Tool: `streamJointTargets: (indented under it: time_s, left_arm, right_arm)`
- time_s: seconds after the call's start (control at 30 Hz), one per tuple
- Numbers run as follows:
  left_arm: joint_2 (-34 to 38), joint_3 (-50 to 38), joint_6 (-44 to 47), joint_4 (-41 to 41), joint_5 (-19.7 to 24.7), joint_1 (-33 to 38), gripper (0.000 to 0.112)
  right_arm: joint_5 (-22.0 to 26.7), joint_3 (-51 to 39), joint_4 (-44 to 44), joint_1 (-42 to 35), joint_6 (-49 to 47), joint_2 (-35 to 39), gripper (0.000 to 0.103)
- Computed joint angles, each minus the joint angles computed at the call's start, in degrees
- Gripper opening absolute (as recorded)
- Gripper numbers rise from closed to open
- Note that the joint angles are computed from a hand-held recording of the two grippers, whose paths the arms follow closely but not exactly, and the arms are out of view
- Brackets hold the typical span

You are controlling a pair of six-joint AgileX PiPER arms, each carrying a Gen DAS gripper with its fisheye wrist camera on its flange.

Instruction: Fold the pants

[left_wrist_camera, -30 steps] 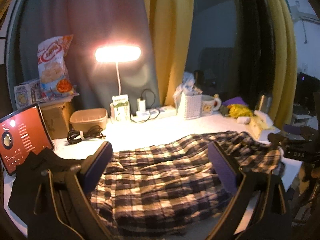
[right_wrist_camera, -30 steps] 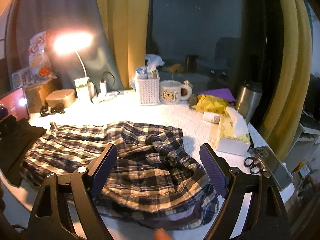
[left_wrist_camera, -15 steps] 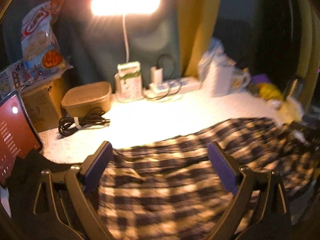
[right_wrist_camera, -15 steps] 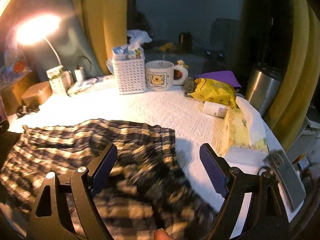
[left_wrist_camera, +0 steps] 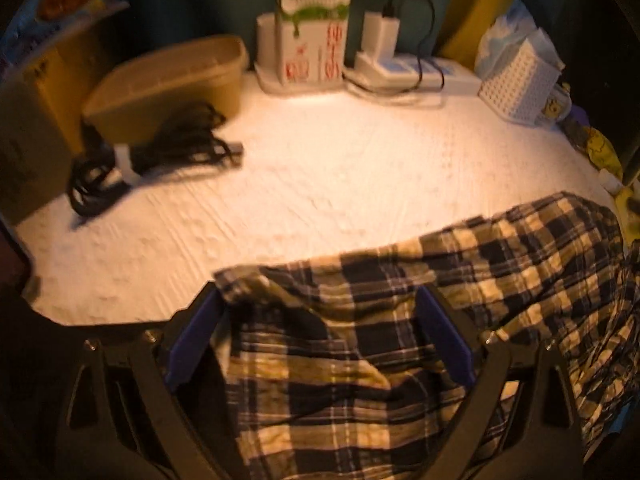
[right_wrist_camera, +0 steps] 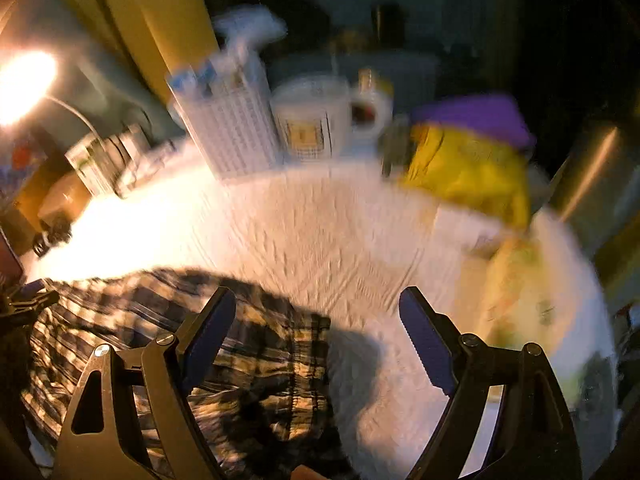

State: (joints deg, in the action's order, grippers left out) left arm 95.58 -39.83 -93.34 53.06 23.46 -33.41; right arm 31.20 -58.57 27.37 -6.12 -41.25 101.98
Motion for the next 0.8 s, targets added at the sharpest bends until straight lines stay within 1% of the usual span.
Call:
streamJointTargets:
  time_s: [0.03,0.07,0.1,0.17,0.23,0.27,0.3,0.33,0.37,0.4,0.43,0.47,0.5,0.57,0.63,0.7,0.8]
  left_arm:
    - [0.68,0.01,0.10,-0.20,-0.58,0.10,0.097]
    - [1.08,0.10,-1.89,1.90,-0.09,-0.51,0.097]
    - [1.34,0.04,-1.79,2.27,-0.05,-0.60,0.097]
    - [1.42,0.28,-2.56,3.83,-0.38,-0.93,0.096]
    - [1.82,0.30,-4.83,6.63,-0.92,-1.26,0.095]
    - [2.15,-0.24,-4.50,6.66,0.25,-2.07,0.085]
    - [2.60,-1.17,-3.58,6.04,2.11,-3.30,0.070]
    - [2.41,-1.26,-3.42,6.23,2.03,-3.65,0.063]
    - [2.13,-1.33,-3.25,6.23,1.83,-4.08,0.046]
    - [1.36,-1.00,-2.15,5.16,1.72,-4.38,0.031]
    - [0.86,-0.86,-1.10,4.30,0.80,-4.17,0.027]
    - [0.11,-0.66,0.15,3.16,-0.33,-3.92,0.016]
    - [-0.96,-0.28,-0.07,3.27,-1.19,-3.82,0.014]
    - [-2.68,-0.48,-1.46,4.57,-0.23,-3.98,0.012]
    - [-4.91,-0.76,-2.14,6.07,0.10,-3.02,0.011]
    - [-6.01,-2.25,0.57,5.30,0.19,-1.59,0.011]
    - [-6.54,-4.87,3.79,5.13,2.01,-0.88,0.010]
  right_arm:
    - [0.07,0.01,-0.49,0.52,0.17,1.09,0.081]
    - [-0.41,0.58,-1.18,1.42,0.02,1.88,0.080]
    - [-0.78,1.24,-1.09,2.03,-0.89,2.03,0.077]
    - [-1.80,2.60,0.46,2.97,-3.76,2.14,0.068]
    - [-4.15,3.61,-1.45,4.37,-1.89,2.69,0.050]
    - [-6.95,5.04,-1.79,4.86,-2.18,2.23,0.047]
    - [-8.34,5.75,-3.03,5.40,-1.12,1.97,0.040]
    - [-8.87,6.12,-2.98,5.51,-1.74,1.77,0.030]
    - [-8.07,6.17,-0.93,5.15,-4.64,1.65,0.029]
    - [-8.53,6.65,-0.10,5.19,-6.18,1.32,0.028]
    - [-9.54,7.56,0.61,5.44,-7.73,0.63,0.027]
    - [-11.00,8.74,1.96,5.52,-10.04,-0.52,0.026]
    - [-12.14,9.57,3.00,5.69,-11.77,-1.69,0.025]
    - [-13.49,10.28,5.73,5.56,-14.99,-3.36,0.025]
    - [-13.80,9.28,8.12,5.19,-17.26,-3.94,0.024]
    - [-13.85,7.38,9.99,4.80,-18.68,-4.05,0.024]
    - [-14.37,3.44,10.79,5.62,-17.86,-2.58,0.024]
